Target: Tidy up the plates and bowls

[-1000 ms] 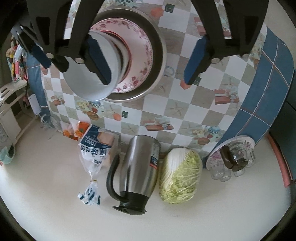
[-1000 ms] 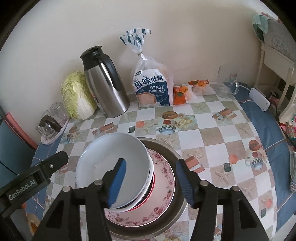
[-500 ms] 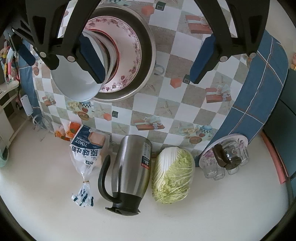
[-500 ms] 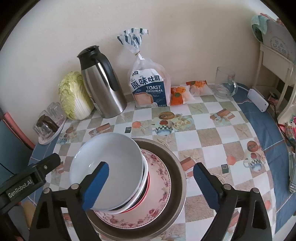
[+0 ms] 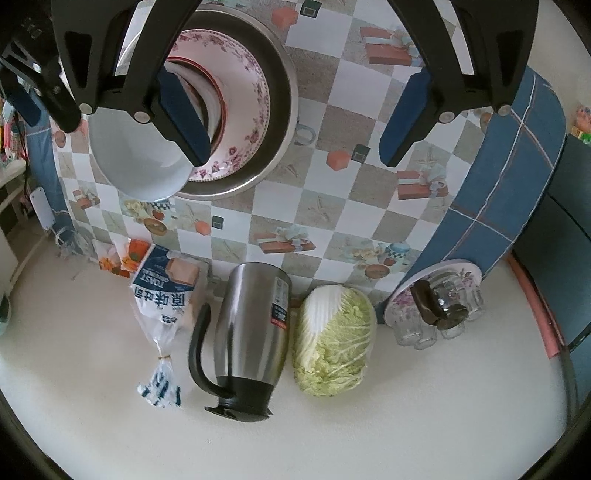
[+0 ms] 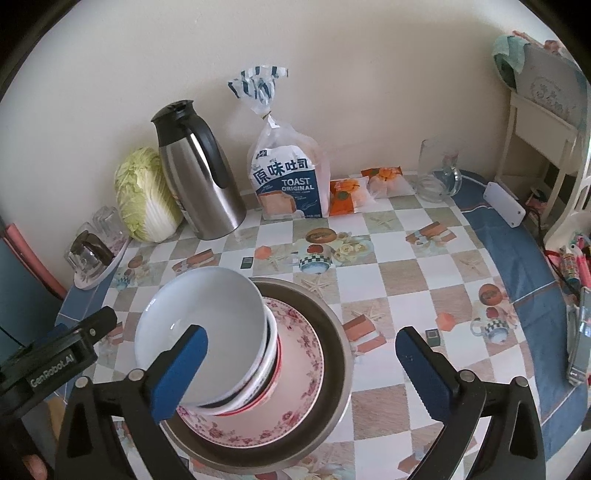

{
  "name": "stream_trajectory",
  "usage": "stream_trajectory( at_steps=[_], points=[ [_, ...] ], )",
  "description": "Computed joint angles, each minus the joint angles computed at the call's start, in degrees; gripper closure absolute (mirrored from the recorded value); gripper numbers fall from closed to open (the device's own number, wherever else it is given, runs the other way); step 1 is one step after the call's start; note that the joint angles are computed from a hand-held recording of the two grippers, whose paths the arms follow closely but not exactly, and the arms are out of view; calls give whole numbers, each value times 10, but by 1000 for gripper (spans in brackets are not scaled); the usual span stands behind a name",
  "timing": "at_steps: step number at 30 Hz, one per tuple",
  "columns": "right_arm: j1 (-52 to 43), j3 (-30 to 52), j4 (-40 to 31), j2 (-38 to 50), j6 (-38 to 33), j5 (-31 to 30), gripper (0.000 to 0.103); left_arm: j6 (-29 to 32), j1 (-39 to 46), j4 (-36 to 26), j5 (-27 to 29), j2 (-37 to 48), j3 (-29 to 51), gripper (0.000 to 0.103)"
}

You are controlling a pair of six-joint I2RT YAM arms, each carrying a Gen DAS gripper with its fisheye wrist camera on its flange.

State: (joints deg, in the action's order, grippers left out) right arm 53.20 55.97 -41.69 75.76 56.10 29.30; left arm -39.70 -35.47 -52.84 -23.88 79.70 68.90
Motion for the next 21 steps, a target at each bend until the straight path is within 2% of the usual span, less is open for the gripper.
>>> stream_trajectory(
  at_steps=[8, 21],
  points=[
    [17, -12, -39, -47, 28, 21, 0, -14, -31, -38, -63, -4, 5, 10],
    [88, -33, -85, -75, 97, 51, 0, -70, -92, -96, -90, -44, -14, 10]
  ],
)
